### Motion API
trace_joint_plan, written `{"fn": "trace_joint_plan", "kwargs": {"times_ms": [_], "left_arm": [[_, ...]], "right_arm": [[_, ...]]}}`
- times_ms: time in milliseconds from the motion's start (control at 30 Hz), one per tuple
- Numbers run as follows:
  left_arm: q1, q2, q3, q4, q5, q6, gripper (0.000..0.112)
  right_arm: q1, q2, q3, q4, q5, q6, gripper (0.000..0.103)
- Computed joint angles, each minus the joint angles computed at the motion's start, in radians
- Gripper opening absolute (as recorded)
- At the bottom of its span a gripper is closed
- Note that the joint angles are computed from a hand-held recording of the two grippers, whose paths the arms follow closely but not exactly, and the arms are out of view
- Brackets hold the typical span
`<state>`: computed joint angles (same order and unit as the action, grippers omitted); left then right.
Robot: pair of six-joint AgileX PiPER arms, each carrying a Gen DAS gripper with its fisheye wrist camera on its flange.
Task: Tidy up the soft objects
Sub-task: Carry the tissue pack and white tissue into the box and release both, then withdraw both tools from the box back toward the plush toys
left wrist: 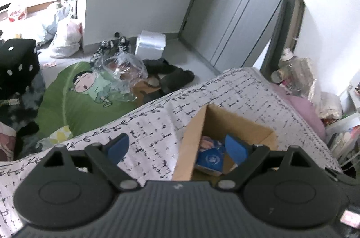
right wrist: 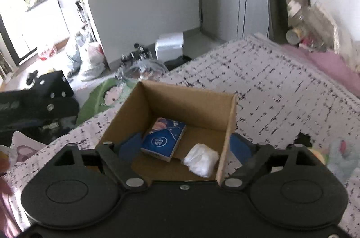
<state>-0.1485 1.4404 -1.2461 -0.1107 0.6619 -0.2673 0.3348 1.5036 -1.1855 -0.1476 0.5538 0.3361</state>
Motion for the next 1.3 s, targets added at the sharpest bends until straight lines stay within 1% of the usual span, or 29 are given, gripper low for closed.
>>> {"fn": "trace_joint_plan", "kwargs": {"times_ms": [100,167,233,267,333,467,600,733,833,900,1067,1200,1300], "left_arm": [[0.007,-0.018,-0.011,-0.073,0.006,0.059,0.092],[-0.015,-0.035,-0.015,-0.045,0.005,0.035,0.095],[-0.046,-0.047,-0.024,0.003,0.012,-0.005,0.096],[-0.053,-0.051,-0.025,-0.001,0.012,0.001,0.096],[-0.074,-0.059,-0.033,0.006,0.017,-0.005,0.096],[-0.128,-0.070,-0.052,0.075,0.047,-0.059,0.096],[-0.168,-0.081,-0.069,0.082,0.076,-0.052,0.096],[-0.185,-0.097,-0.066,0.000,0.089,0.032,0.096],[-0.216,-0.104,-0.072,-0.019,0.115,0.055,0.096],[-0.242,-0.103,-0.083,-0.013,0.133,0.062,0.096],[-0.299,-0.108,-0.090,0.001,0.145,0.019,0.096],[-0.341,-0.077,-0.137,0.003,0.209,0.027,0.096],[-0.390,-0.062,-0.159,0.050,0.230,0.003,0.096]], "right_arm": [[-0.049,-0.076,0.045,0.137,-0.004,-0.143,0.101],[-0.077,-0.120,0.069,0.177,0.001,-0.200,0.103],[-0.109,-0.172,0.105,0.216,-0.003,-0.264,0.103],[-0.126,-0.195,0.119,0.236,0.000,-0.294,0.103],[-0.156,-0.229,0.139,0.260,0.004,-0.328,0.103],[-0.219,-0.289,0.174,0.301,0.020,-0.376,0.103],[-0.289,-0.345,0.202,0.374,0.039,-0.456,0.103],[-0.341,-0.383,0.207,0.410,0.080,-0.484,0.103],[-0.380,-0.413,0.218,0.438,0.102,-0.517,0.103],[-0.408,-0.427,0.223,0.460,0.121,-0.544,0.103],[-0.494,-0.471,0.250,0.530,0.170,-0.634,0.103],[-0.609,-0.503,0.271,0.618,0.243,-0.749,0.103],[-0.710,-0.511,0.284,0.696,0.299,-0.849,0.103]]}}
